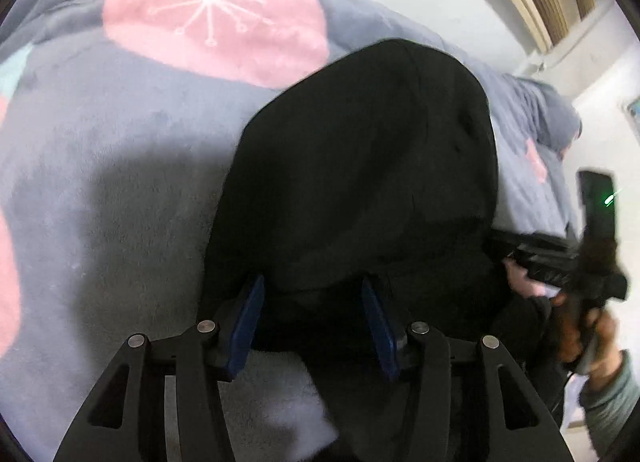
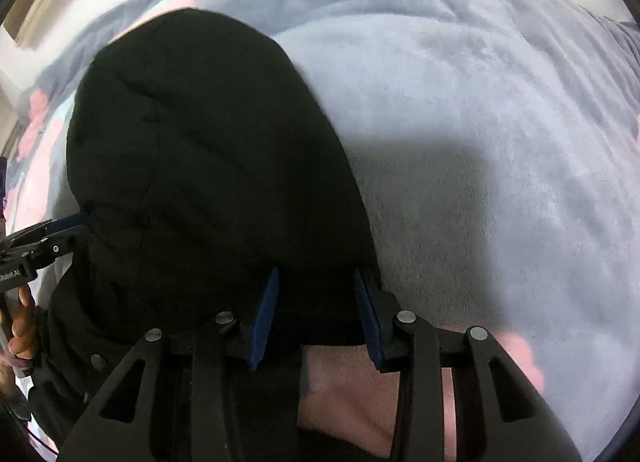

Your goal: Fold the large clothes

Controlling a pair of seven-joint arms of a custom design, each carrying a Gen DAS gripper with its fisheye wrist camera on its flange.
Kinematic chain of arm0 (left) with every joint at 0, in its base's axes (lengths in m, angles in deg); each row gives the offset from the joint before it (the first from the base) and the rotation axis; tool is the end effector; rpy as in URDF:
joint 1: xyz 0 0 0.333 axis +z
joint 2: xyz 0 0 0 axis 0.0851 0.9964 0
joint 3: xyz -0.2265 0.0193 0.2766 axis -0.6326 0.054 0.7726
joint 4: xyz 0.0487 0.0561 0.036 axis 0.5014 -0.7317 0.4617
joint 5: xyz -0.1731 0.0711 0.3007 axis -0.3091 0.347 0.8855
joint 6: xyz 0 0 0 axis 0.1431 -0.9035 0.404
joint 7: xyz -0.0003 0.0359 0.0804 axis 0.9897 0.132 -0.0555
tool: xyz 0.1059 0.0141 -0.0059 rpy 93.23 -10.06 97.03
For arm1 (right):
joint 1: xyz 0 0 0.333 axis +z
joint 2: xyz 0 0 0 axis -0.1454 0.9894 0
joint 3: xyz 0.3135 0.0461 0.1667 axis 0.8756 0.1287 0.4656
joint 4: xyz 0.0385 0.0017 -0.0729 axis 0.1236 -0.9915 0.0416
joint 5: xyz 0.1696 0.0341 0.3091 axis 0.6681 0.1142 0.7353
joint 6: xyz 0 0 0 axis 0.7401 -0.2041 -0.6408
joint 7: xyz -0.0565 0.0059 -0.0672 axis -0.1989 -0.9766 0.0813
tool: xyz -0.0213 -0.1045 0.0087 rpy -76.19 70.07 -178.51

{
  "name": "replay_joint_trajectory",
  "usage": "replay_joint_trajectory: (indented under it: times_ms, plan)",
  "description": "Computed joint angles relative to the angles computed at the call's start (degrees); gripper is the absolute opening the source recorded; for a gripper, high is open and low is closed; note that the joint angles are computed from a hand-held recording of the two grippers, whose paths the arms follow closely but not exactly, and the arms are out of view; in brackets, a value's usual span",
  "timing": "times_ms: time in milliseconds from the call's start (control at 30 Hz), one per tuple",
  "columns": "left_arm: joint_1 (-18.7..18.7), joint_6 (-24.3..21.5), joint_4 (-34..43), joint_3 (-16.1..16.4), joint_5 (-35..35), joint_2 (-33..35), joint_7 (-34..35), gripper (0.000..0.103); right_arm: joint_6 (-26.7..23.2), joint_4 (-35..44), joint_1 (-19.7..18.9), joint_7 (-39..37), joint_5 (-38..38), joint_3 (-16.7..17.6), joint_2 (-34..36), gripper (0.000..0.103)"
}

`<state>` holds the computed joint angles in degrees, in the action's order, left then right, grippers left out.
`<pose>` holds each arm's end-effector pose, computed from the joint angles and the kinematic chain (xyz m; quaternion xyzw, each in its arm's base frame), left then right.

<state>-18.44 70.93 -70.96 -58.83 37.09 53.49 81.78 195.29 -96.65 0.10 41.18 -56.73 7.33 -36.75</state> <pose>0.5362 -0.3642 0.5718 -0.7911 0.5408 -0.2815 0.0496 0.6744 0.1617 0.5467 -0.8679 0.4549 0.0070 0.1993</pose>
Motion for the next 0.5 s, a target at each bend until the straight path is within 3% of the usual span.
replay_joint_trajectory:
  times_ms: [167, 300, 333, 400, 467, 500]
  plan:
    - [-0.9, -1.5, 0.7, 0.2, 3.2, -1.8, 0.2, 0.053, -4.4, 4.0, -1.7, -2.1, 1.8, 0.6, 0.6, 0.042]
    - [-0.5, 2.9, -2.7, 0.8, 8.8, -6.6, -4.5, 0.056, -9.9, 10.4, -5.9, -3.6, 9.1, 1.5, 2.6, 0.047]
    - [0.0, 3.5, -3.1, 0.8, 9.3, -7.3, -5.4, 0.058, -10.9, 12.2, -6.5, -3.3, 10.1, 1.6, 3.5, 0.052]
    - [1.6, 4.5, -3.6, 0.8, 9.5, -8.3, -6.4, 0.077, -12.4, 16.8, -7.1, -2.0, 10.9, 1.4, 6.0, 0.070]
    - [3.5, 5.2, -4.5, 0.7, 7.0, -8.7, -5.5, 0.078, -12.0, 17.1, -7.3, -2.5, 11.0, 0.5, 7.0, 0.075]
    - [5.0, 7.6, -5.7, 0.3, 2.4, -8.6, -2.8, 0.078, -13.0, 18.9, -7.9, -2.1, 10.8, 1.4, 8.4, 0.075]
